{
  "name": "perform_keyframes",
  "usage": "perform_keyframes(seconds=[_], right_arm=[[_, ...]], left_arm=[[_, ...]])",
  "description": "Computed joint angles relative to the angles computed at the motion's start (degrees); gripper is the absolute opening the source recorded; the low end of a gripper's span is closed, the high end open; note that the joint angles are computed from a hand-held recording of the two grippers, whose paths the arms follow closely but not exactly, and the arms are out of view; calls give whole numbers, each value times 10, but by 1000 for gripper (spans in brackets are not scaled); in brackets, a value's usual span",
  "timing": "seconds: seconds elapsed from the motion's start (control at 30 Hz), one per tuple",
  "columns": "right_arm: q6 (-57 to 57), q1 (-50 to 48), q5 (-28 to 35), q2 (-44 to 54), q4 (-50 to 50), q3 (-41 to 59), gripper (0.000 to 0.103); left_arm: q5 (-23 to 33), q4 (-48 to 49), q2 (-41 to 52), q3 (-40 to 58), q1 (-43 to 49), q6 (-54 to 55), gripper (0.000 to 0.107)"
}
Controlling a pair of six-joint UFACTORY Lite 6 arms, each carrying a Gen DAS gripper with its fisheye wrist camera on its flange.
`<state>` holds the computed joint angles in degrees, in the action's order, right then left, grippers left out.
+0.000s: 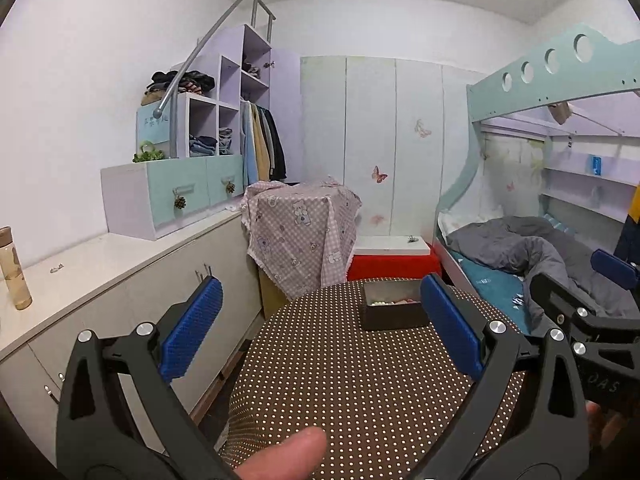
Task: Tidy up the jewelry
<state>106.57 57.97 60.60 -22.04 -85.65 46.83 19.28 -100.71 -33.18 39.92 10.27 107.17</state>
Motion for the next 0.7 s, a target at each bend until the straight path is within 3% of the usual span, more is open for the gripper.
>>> perform_keyframes(seconds=[0.37, 0.7], right_arm=[[4, -11, -10, -10, 4, -4, 95], [9, -13, -18, -13, 3, -7, 95]], left_arm=[[10, -31, -25, -24, -1, 32, 97], [-44, -80, -26, -20, -27, 73, 97]])
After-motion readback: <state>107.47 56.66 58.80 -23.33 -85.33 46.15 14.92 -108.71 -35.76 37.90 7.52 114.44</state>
